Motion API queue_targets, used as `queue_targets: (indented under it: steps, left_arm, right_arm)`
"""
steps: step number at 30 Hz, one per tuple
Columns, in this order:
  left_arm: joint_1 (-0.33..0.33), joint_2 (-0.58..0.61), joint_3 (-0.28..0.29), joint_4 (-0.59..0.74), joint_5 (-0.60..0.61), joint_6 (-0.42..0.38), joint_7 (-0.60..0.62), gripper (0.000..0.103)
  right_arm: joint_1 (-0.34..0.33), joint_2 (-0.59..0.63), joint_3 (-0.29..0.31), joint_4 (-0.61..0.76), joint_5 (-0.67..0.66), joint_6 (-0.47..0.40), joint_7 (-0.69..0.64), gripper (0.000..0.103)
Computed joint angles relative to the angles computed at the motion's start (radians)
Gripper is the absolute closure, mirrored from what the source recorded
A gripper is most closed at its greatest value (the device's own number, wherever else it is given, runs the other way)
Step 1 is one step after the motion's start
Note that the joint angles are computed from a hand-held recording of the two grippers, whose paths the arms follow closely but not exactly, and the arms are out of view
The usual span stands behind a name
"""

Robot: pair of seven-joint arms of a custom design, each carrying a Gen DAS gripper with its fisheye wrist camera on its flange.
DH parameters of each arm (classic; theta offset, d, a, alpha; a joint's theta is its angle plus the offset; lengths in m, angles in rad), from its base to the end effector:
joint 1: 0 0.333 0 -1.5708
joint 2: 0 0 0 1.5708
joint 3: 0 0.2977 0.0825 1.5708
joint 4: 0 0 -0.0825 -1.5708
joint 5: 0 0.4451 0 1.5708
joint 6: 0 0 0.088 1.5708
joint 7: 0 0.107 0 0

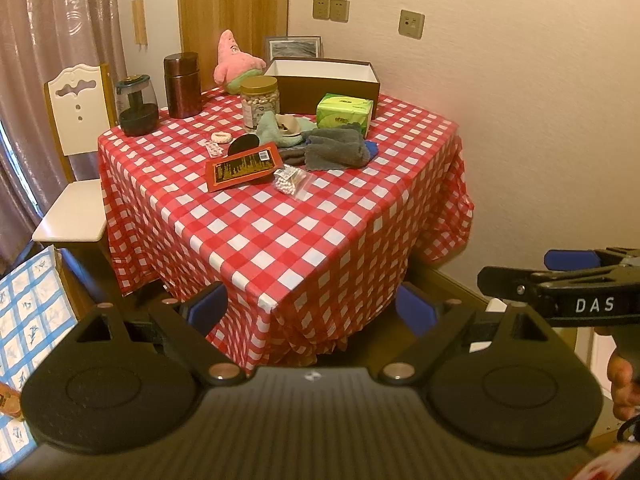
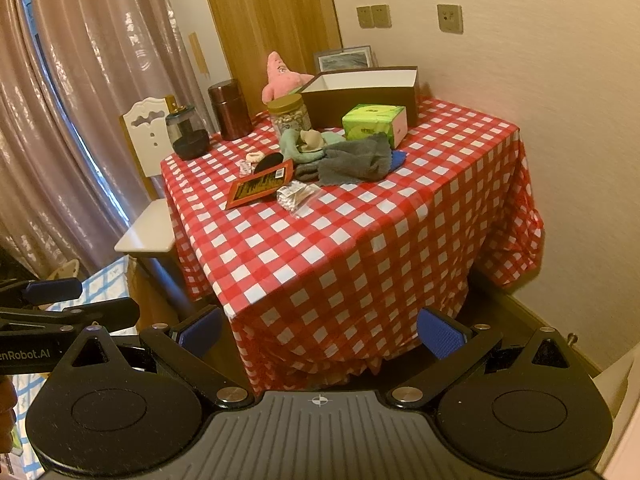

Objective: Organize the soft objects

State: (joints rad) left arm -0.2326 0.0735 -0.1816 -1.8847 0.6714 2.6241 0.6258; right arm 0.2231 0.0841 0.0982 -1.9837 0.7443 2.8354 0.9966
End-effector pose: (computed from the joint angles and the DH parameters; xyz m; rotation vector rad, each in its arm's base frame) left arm 0.6182 -0.2850 0.4986 -1.7996 1.6966 -0.7620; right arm 0.6461 0.1768 0.4551 -1.8239 1.3968 -0.3320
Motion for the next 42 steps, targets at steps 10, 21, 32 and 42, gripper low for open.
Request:
queue_targets:
  steps: [10,21,32,42]
  left_arm:
    - [0.0,0.0,0.001,-0.001,0.0,0.002,0.0,0.013]
    - [0.0,-0.001,0.0,0.0,-0.002,0.0,0.003,0.013]
    - [0.001,-0.001,0.0,-0.001,-0.001,0.002,0.003,0.013]
    - [0.001,-0.004,0.0,-0.002,-0.003,-0.001,0.004,0.013]
  right_arm:
    - [-0.001,-0.003,-0.001,-0.004,0.003,0.001,-0.003,0.0]
    - [-0.001,-0.003,-0.002,-0.001,0.005,-0.002,-0.006,0.0]
    - [-0.003,-0.003,-0.003,0.0,0.008,-0.004,-0.008,0.0]
    - [-0.005,0.002,-0.002,0.004,0.016,-0.003,-0.019,0.0]
